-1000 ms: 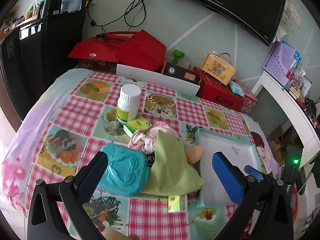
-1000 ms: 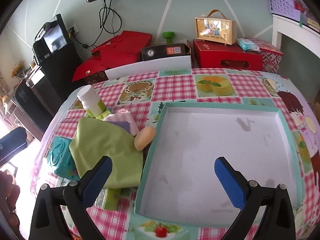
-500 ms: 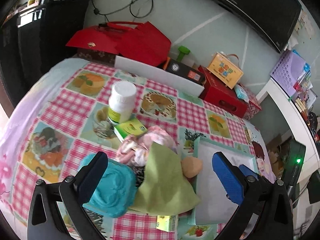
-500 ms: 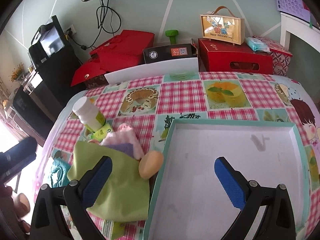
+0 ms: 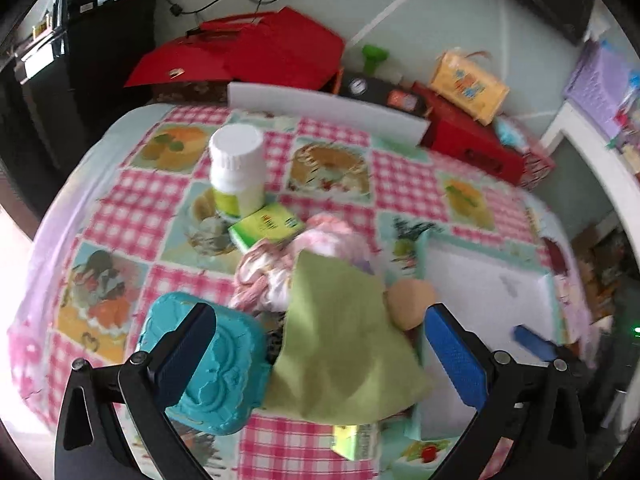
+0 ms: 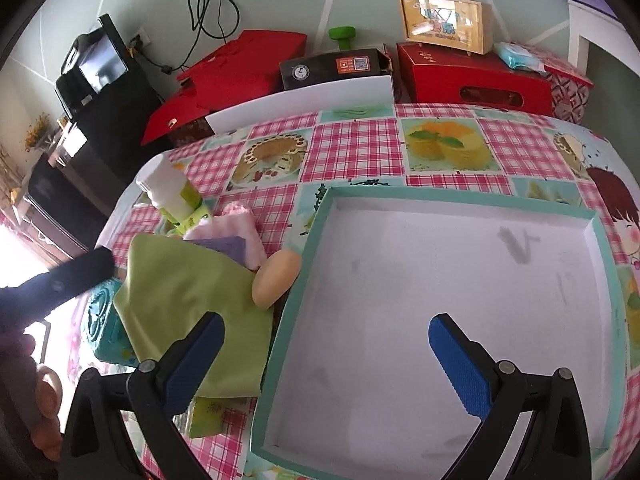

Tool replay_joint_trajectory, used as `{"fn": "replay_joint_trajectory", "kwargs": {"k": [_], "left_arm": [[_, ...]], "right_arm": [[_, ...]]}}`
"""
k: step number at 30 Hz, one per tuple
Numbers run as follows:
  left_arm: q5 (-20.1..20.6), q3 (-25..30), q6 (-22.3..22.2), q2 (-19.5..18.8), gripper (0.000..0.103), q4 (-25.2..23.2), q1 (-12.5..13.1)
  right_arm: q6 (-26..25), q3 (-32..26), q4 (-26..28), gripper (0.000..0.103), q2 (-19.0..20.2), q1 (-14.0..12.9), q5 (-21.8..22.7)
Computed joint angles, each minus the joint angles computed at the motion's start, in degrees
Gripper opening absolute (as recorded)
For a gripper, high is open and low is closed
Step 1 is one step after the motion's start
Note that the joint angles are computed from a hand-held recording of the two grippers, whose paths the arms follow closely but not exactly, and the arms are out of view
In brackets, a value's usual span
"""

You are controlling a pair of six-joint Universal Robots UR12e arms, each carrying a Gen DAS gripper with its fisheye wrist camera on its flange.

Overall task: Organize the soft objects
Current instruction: 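Reach the left tool to the light green cloth and close on its tip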

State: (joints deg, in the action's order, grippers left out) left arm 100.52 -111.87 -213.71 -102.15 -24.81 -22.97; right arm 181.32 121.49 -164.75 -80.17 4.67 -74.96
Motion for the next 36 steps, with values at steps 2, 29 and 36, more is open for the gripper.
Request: {"fn": "replay_joint_trajectory", "kwargs": {"k": [2, 29, 36], "left_arm": [[1.15, 0.66, 0.01, -0.41, 0.103, -1.84, -0.31], [2.19, 4.09, 5.00, -3.32, 0.011, -7.14, -1.67], [-1.18, 1.78, 3.11, -1.86, 0.006, -1.58, -0.33]], "right_arm": [[0.11, 0.13, -0.24, 0.103, -0.19, -0.12, -0.26], [2.37, 0.34, -0.83, 0.103, -0.24, -1.83, 1.18], [2.79, 0.16, -0.62, 0.103, -0.03, -1.94, 0.77]]}}
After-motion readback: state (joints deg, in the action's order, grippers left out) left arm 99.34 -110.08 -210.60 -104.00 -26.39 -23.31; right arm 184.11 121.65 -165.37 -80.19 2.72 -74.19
